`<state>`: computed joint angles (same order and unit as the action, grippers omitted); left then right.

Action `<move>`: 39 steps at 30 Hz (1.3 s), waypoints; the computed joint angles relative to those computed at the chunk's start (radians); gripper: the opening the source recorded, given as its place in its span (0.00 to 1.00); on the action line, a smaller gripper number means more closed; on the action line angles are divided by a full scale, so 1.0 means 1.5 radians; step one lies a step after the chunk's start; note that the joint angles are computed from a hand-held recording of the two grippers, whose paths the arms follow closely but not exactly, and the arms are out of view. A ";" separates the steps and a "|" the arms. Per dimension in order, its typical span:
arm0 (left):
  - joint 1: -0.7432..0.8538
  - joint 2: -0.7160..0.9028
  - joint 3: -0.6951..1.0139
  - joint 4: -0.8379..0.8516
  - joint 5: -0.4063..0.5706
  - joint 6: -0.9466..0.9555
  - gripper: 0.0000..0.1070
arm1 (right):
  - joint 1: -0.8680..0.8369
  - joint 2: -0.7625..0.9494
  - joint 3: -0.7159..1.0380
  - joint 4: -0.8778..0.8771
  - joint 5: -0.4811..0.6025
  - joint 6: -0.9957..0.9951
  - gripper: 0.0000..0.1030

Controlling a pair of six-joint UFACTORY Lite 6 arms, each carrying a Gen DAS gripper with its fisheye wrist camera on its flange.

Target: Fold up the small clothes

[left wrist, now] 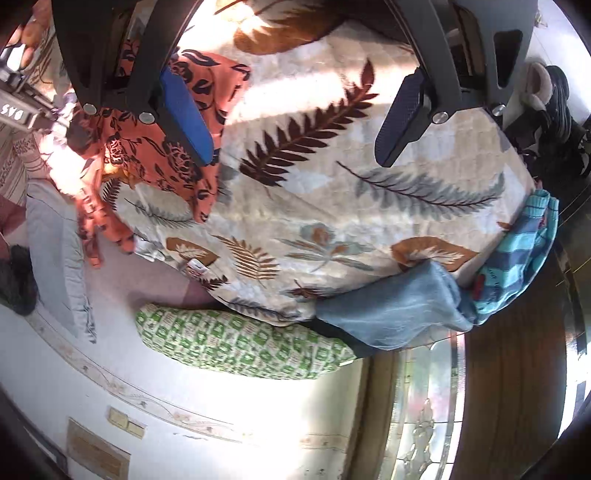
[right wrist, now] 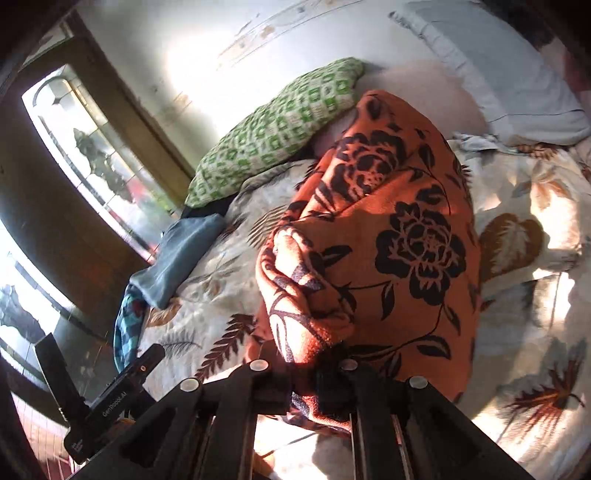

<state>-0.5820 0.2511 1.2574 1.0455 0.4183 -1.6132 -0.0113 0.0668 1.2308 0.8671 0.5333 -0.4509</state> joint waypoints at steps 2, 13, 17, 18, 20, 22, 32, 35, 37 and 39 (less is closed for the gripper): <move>0.020 -0.019 -0.024 -0.010 -0.009 0.009 0.84 | 0.077 0.093 0.051 0.005 -0.004 0.024 0.13; -0.022 0.088 0.138 -0.156 -0.055 0.186 0.84 | 0.095 0.052 -0.132 0.281 0.042 -0.258 0.76; -0.072 0.235 0.326 -0.271 -0.053 0.339 0.84 | -0.071 -0.098 -0.308 0.304 0.122 -0.308 0.76; -0.078 0.275 0.370 -0.324 -0.050 0.392 0.84 | -0.121 -0.120 -0.335 0.304 0.153 -0.317 0.75; -0.096 0.363 0.461 -0.344 -0.010 0.436 0.84 | -0.219 -0.157 -0.379 0.287 0.201 -0.323 0.75; -0.111 0.488 0.595 -0.348 0.103 0.466 0.84 | -0.303 -0.170 -0.402 0.282 0.244 -0.348 0.75; -0.098 0.539 0.581 -0.379 0.091 0.476 0.88 | -0.536 -0.170 -0.390 0.194 0.340 -0.378 0.75; -0.093 0.512 0.531 -0.373 0.063 0.447 0.88 | -0.605 -0.201 -0.395 0.160 0.355 -0.363 0.75; -0.094 0.490 0.502 -0.341 0.053 0.408 0.88 | -0.638 -0.238 -0.404 0.135 0.372 -0.356 0.75; -0.094 0.462 0.468 -0.303 0.030 0.369 0.88 | -0.664 -0.273 -0.414 0.113 0.392 -0.356 0.75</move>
<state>-0.7224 0.9447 1.9595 0.5906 0.4633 -1.0600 -1.0077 -0.3429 0.6099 1.0365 1.1215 -0.9848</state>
